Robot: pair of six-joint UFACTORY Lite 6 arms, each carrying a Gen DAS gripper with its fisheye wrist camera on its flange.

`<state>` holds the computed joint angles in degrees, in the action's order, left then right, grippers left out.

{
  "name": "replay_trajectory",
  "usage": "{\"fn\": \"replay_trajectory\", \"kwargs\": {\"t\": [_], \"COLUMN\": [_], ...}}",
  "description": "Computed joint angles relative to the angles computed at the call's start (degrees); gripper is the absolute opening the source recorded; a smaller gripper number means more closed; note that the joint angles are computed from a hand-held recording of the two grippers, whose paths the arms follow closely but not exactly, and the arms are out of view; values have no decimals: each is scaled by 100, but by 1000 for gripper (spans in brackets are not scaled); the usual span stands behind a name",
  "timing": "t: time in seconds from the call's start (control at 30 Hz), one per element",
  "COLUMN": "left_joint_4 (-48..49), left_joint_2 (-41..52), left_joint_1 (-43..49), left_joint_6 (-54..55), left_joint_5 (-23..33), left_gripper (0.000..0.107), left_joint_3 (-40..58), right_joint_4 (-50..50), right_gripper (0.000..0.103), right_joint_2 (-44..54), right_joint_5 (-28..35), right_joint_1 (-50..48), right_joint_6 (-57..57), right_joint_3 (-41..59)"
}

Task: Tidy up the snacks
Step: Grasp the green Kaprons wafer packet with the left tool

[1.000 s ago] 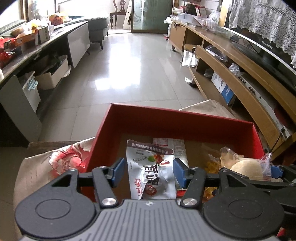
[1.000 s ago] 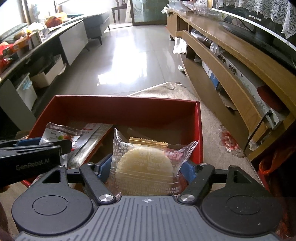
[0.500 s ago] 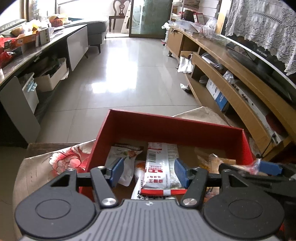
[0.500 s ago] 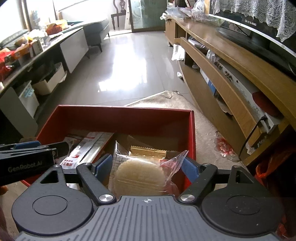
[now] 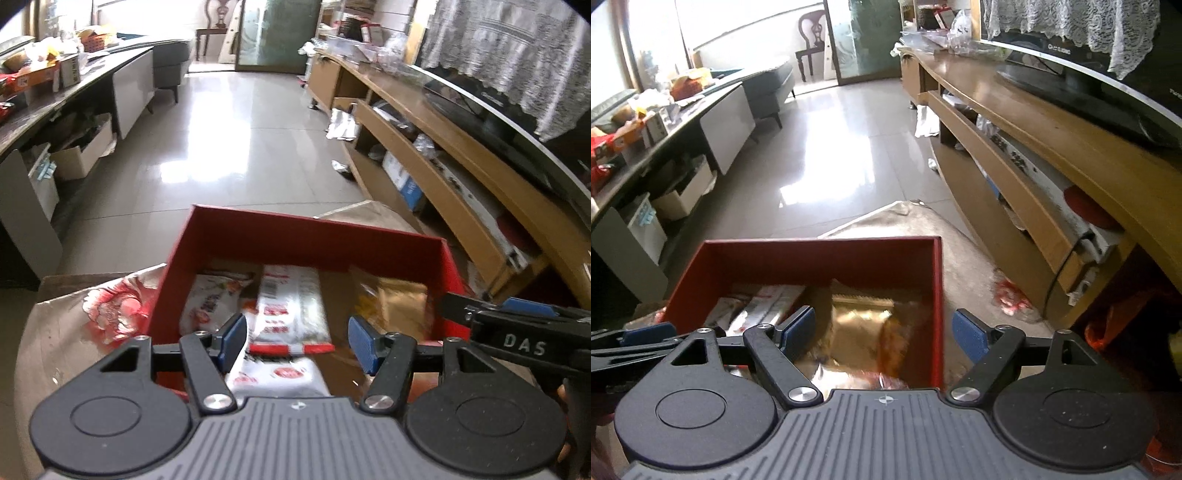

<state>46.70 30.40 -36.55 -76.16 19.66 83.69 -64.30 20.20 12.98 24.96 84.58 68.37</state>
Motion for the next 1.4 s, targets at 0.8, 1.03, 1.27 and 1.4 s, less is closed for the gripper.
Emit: {"fn": "replay_trajectory", "kwargs": {"t": [0.8, 1.03, 1.27, 1.4], "left_joint_4": [-3251, -2373, -2085, -2094], "left_joint_2": [1087, 1422, 880, 514], "left_joint_1": [-1134, -1274, -1324, -1374], "left_joint_6": [2059, 1149, 619, 564], "left_joint_5": [16, 166, -151, -244], "left_gripper": [63, 63, 57, 51], "left_joint_3": [704, 975, 150, -341], "right_joint_4": [907, 1229, 1612, 1700], "right_gripper": [86, 86, 86, 86], "right_joint_2": [-2563, -2518, -2536, -2595], "right_joint_5": [147, 35, 11, 12], "right_joint_1": [-460, -554, -622, -630], "right_joint_6": [-879, -1401, -1823, -1922], "right_joint_3": [-2911, -2957, -2992, -3026]}}
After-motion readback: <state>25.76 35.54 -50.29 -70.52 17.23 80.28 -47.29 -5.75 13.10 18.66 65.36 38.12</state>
